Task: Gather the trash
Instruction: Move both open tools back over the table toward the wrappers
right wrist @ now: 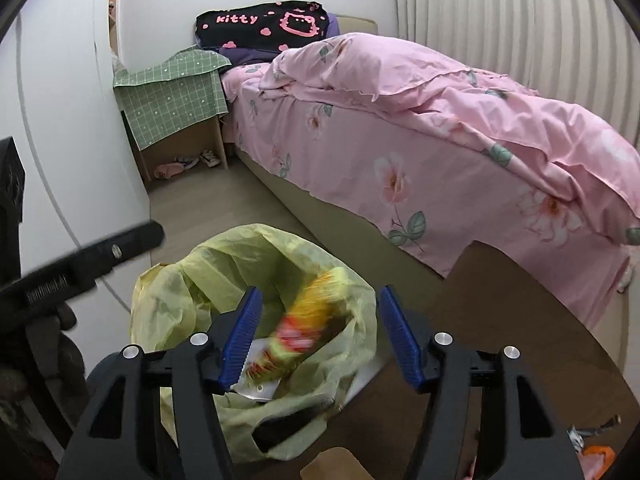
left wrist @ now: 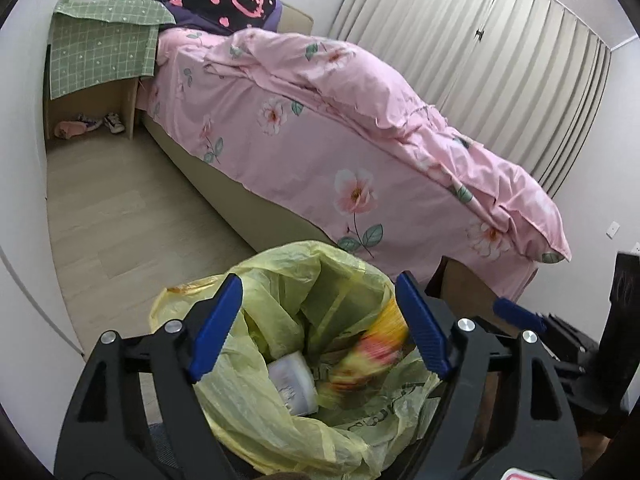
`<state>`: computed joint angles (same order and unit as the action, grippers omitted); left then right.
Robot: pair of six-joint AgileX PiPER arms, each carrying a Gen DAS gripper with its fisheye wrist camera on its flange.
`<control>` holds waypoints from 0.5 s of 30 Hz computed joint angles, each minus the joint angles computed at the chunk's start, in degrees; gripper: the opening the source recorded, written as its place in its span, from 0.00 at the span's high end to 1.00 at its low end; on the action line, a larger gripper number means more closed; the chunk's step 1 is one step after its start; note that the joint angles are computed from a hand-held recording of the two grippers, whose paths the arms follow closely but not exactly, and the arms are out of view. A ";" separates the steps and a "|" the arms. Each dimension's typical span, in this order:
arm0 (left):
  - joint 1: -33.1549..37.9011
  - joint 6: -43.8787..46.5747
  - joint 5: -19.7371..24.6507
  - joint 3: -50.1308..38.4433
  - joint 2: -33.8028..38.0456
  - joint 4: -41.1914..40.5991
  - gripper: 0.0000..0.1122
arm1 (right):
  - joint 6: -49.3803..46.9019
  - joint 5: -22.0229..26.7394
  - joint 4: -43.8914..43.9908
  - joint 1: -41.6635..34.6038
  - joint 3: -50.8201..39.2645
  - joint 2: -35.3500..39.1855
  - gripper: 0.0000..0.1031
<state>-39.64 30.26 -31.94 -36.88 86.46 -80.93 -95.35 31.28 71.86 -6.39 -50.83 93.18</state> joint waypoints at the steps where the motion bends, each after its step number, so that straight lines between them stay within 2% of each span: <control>1: -1.07 1.26 -0.78 0.17 -0.96 -1.42 0.33 | 0.13 0.51 -0.08 -1.37 0.82 -1.09 0.44; 5: -5.22 4.95 -1.58 0.12 -3.43 -4.27 0.30 | -0.09 4.06 -1.34 -9.23 4.01 -5.62 0.44; 8: -8.53 6.06 -1.24 0.11 -4.32 -4.93 0.30 | -1.85 8.30 -1.62 -18.31 6.70 -9.46 0.44; 11: -12.28 4.70 0.11 0.11 -4.03 -4.17 0.28 | -4.83 15.43 -2.72 -30.07 8.89 -12.36 0.43; 12: -13.35 4.80 1.18 -0.17 -3.54 -3.94 0.24 | -6.26 17.94 -2.98 -33.91 9.38 -12.69 0.42; 15: -14.73 3.69 7.50 -1.53 -1.49 -0.65 0.21 | -11.52 28.87 -6.08 -49.36 10.27 -12.24 0.42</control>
